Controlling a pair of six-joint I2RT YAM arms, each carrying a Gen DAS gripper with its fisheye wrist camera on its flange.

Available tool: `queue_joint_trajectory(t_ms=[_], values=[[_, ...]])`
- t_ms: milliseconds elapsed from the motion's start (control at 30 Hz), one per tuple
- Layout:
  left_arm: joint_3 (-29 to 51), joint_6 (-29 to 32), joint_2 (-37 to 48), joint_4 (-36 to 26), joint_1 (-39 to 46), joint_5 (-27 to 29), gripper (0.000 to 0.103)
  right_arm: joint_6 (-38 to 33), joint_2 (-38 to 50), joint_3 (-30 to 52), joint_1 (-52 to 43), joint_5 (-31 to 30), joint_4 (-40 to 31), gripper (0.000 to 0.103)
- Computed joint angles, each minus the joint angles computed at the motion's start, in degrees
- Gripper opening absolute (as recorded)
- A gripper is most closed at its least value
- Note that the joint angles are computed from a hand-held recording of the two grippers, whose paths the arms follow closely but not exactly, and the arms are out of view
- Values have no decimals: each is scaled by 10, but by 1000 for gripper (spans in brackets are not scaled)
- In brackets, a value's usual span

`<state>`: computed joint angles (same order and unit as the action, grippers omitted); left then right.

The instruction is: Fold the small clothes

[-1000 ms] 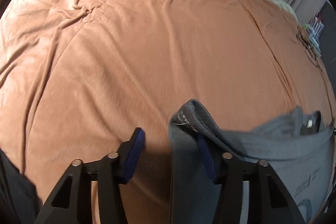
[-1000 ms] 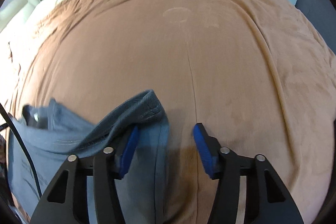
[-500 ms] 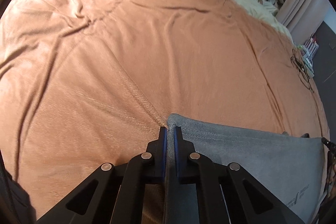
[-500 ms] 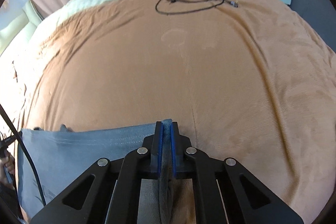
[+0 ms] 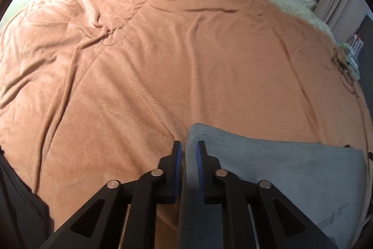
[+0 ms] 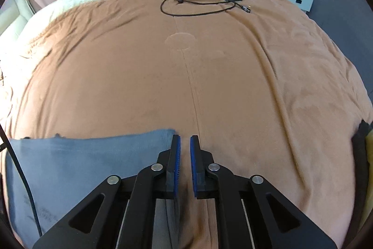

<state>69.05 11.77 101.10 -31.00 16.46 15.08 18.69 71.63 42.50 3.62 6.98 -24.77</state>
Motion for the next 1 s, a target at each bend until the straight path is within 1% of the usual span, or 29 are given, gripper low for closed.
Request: queue_joint_trajectory(t_ms=[67, 100, 133, 200, 333, 400, 433, 500, 600, 633, 667, 700, 733, 767, 867, 1000], values=[[-20, 6, -30, 1, 4, 8, 20, 3, -44, -14, 10, -1, -17, 40], [-28, 10, -44, -6, 8, 22, 20, 8, -68, -24, 21, 5, -27, 44], [-32, 11, -51, -14, 10, 33, 20, 11, -76, -27, 26, 7, -31, 45], [-41, 17, -61, -25, 9, 40, 20, 15, -108, -41, 42, 0, -45, 45], [-69, 36, -72, -37, 4, 56, 20, -5, -138, -57, 39, -41, -58, 45], [-80, 47, -69, -38, -5, 45, 20, -10, -126, -62, 49, -50, -53, 44], [-81, 55, -55, -43, -12, 27, 20, -16, -111, -61, 51, -53, -50, 43], [-78, 53, -32, -37, -17, 2, 15, -37, -65, -52, 41, -58, -41, 40], [-77, 44, -17, -18, -6, 19, 12, -47, -34, -55, 30, -36, -27, 38], [-80, 43, -17, -10, -8, 14, 10, -43, -30, -53, 34, -17, -27, 38], [-85, 44, -21, 3, -13, 3, 10, -37, -19, -47, 42, 28, -33, 38], [-90, 44, -25, 12, -15, -3, 10, -28, -10, -42, 46, 50, -42, 38], [-95, 42, -31, 19, -20, -12, 10, -26, -11, -43, 36, 40, -45, 38], [-96, 41, -35, 18, -24, -18, 10, -26, -27, -49, 25, 16, -47, 38], [-103, 54, -55, 8, -24, -18, 10, -27, -74, -58, 42, 28, -65, 38], [-115, 65, -81, -17, -4, 3, 10, -7, -133, -66, 57, 9, -104, 38]])
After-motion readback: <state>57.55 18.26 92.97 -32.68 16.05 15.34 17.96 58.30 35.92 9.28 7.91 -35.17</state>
